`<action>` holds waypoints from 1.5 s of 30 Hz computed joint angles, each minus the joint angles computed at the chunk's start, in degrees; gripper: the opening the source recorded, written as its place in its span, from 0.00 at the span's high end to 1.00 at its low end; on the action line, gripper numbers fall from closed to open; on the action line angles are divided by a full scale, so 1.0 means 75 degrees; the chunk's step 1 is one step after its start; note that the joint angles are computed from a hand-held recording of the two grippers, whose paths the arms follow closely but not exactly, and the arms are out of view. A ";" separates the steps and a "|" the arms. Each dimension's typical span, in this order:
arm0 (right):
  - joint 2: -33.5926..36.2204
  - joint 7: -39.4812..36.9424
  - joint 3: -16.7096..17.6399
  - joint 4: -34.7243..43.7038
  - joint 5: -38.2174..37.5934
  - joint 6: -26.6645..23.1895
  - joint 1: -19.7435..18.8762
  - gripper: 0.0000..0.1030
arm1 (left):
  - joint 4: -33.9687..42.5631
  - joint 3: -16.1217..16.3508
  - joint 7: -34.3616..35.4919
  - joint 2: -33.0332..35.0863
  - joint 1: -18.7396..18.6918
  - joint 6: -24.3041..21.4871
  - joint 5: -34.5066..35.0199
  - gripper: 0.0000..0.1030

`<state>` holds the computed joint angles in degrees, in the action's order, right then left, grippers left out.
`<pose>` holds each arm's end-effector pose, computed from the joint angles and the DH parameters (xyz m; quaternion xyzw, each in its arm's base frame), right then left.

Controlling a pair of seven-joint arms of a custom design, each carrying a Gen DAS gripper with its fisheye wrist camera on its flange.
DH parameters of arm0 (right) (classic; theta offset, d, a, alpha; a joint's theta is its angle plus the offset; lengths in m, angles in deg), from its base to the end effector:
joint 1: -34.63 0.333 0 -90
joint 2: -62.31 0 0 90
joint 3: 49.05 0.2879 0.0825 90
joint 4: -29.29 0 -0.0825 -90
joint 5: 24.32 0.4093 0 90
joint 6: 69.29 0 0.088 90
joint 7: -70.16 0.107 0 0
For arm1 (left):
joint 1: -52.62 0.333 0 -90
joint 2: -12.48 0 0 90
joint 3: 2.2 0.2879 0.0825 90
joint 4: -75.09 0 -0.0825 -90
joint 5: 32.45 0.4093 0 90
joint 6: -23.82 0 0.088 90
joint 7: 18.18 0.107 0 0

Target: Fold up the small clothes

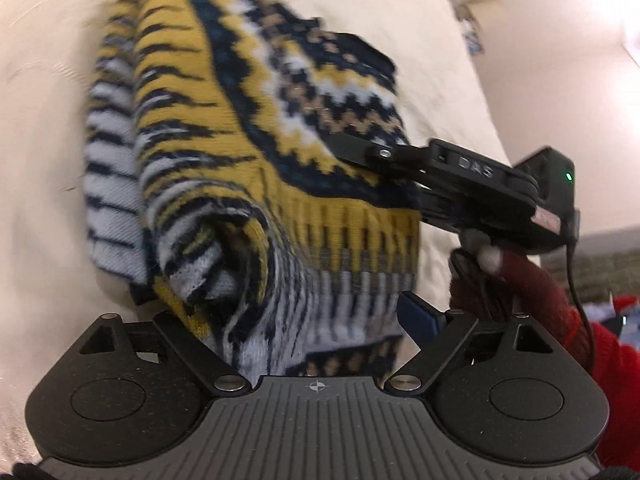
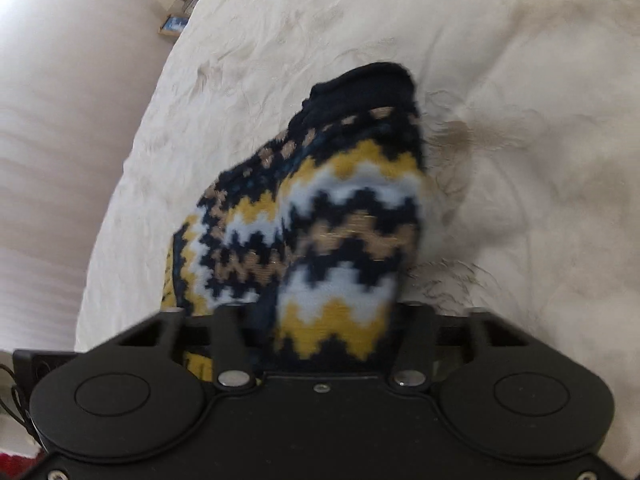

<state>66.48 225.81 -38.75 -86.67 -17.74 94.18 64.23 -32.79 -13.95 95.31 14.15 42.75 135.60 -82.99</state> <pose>0.4929 0.4015 0.4630 -0.4527 0.8107 0.0910 0.3599 0.5432 -0.2697 0.4792 0.4839 -0.7770 0.3011 0.2671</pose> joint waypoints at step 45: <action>-0.3169 0.1855 0.1112 -0.1670 -0.3557 -0.2643 -0.0301 0.00 | -0.4921 -0.1286 -0.5567 -0.5972 -0.2469 0.3685 0.4944 0.08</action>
